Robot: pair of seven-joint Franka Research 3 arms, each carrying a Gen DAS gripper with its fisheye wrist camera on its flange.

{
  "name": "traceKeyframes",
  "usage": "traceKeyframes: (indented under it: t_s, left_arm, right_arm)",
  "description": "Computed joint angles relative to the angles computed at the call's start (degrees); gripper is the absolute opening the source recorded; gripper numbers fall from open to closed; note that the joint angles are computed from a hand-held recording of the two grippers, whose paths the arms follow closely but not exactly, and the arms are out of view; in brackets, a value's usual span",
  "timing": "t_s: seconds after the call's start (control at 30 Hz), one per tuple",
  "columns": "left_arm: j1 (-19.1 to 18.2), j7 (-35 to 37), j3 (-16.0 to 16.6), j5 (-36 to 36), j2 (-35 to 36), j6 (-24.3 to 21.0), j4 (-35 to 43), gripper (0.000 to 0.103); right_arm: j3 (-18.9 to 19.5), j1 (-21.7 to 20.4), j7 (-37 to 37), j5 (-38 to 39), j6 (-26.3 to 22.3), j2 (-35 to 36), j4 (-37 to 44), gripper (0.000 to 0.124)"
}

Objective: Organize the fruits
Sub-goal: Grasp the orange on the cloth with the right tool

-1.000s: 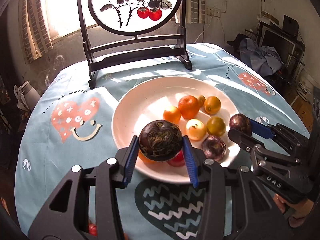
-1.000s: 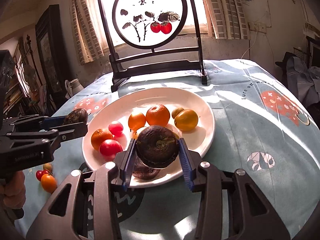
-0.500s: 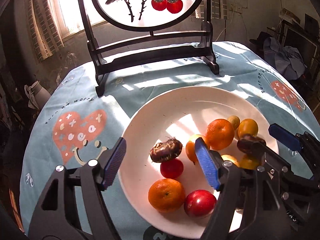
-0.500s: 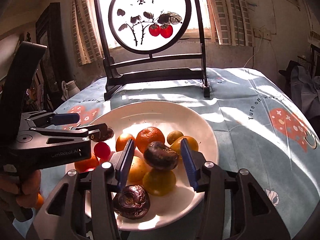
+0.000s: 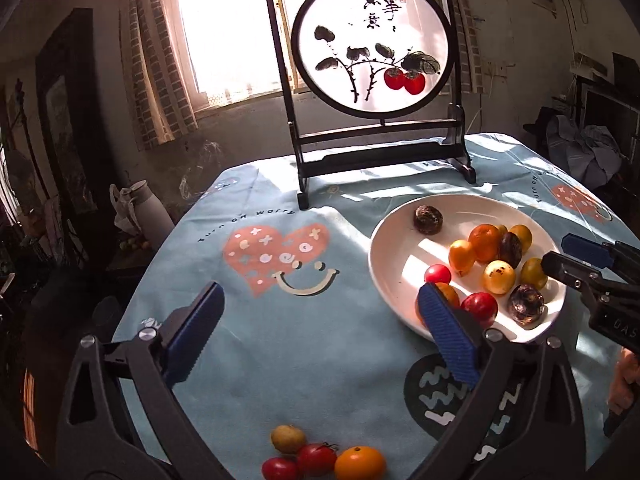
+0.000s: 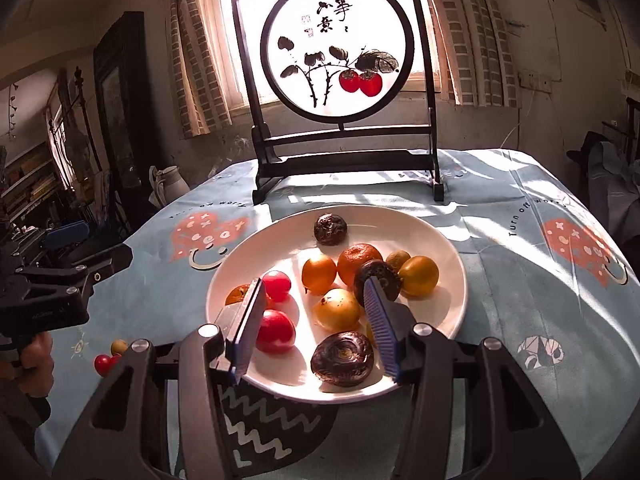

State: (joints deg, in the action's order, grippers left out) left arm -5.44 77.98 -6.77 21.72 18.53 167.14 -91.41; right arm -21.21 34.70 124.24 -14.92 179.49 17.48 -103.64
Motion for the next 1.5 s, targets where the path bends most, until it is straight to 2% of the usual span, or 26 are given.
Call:
traceKeyframes:
  t_s: [0.03, 0.1, 0.13, 0.17, 0.23, 0.27, 0.3, 0.33, 0.4, 0.47, 0.57, 0.73, 0.93, 1.2, 1.3, 1.37, 1.5]
  left_arm:
    - [0.7, -1.3, 0.5, -0.8, -0.3, 1.1, -1.1, 0.099]
    - [4.1, -0.9, -1.2, -6.2, -0.2, 0.7, -2.0, 0.099]
    - [4.1, -2.3, -0.1, -7.0, 0.0, 0.3, -1.9, 0.099]
    - [2.3, -6.9, 3.1, -3.8, 0.3, -0.7, -1.3, 0.099]
    - [-3.9, -20.7, 12.4, 8.8, 0.9, -2.4, 0.5, 0.099]
    - [-5.6, -25.9, 15.1, 13.2, 1.4, -4.1, 1.6, 0.099]
    - [-5.9, -28.6, 15.8, 15.0, 1.6, -5.9, 2.3, 0.099]
    - [-4.9, -29.0, 15.1, 14.4, 2.0, -7.7, 3.2, 0.099]
    - [-0.7, -25.5, 10.7, 8.2, 2.4, -9.8, 4.1, 0.099]
    - [3.5, -22.2, 6.2, 2.2, 2.7, -10.7, 4.5, 0.099]
    - [5.9, -19.8, 3.4, -1.6, 2.8, -11.1, 4.6, 0.099]
    - [5.7, -18.8, 3.0, -1.6, 1.9, -10.0, 3.5, 0.099]
    - [5.8, -16.0, 2.2, -2.9, 1.8, -10.5, 3.3, 0.099]
    - [5.7, -15.7, 2.2, -3.5, 1.5, -10.7, 3.1, 0.099]
    - [5.8, -15.5, 2.2, -4.0, 1.7, -11.1, 3.4, 0.099]
    - [5.9, -15.0, 2.0, -4.3, 1.7, -11.2, 3.4, 0.099]
    - [6.0, -14.6, 2.0, -4.6, 1.9, -11.4, 3.7, 0.099]
  right_arm:
    - [2.1, -1.2, -1.0, 1.0, 0.2, -0.5, -0.6, 0.054]
    - [7.6, -4.4, -4.3, 4.2, 0.0, -1.3, -1.4, 0.055]
    - [11.1, -6.7, -6.9, 6.3, -0.4, -1.6, -1.6, 0.056]
    - [14.7, -9.0, -9.8, 8.8, -1.2, -1.6, -1.6, 0.056]
    - [21.7, -13.3, -16.4, 14.2, -2.8, -1.4, -1.4, 0.056]
    - [24.5, -14.9, -19.9, 16.6, -4.1, -1.1, -0.9, 0.056]
    - [26.4, -15.7, -23.0, 18.5, -5.5, -0.7, -0.3, 0.056]
    - [27.6, -16.0, -25.6, 19.8, -6.8, -0.3, 0.2, 0.056]
    - [29.3, -16.2, -31.0, 22.0, -9.6, 0.7, 1.5, 0.056]
    - [29.9, -15.6, -35.4, 23.5, -12.0, 1.5, 2.7, 0.056]
    - [29.9, -14.1, -40.9, 24.9, -15.3, 2.9, 4.7, 0.057]
    - [28.2, -10.9, -43.4, 24.9, -18.2, 5.3, 8.5, 0.057]
    - [24.8, -7.5, -40.3, 21.7, -18.6, 7.7, 11.8, 0.056]
    - [24.3, -7.1, -39.0, 20.4, -20.2, 10.2, 15.4, 0.056]
    - [24.2, -7.0, -38.7, 20.0, -21.0, 10.8, 16.4, 0.05]
    - [23.2, -6.2, -37.3, 18.9, -22.1, 11.2, 17.1, 0.042]
    - [23.9, -7.2, -36.9, 19.6, -22.3, 10.7, 16.6, 0.04]
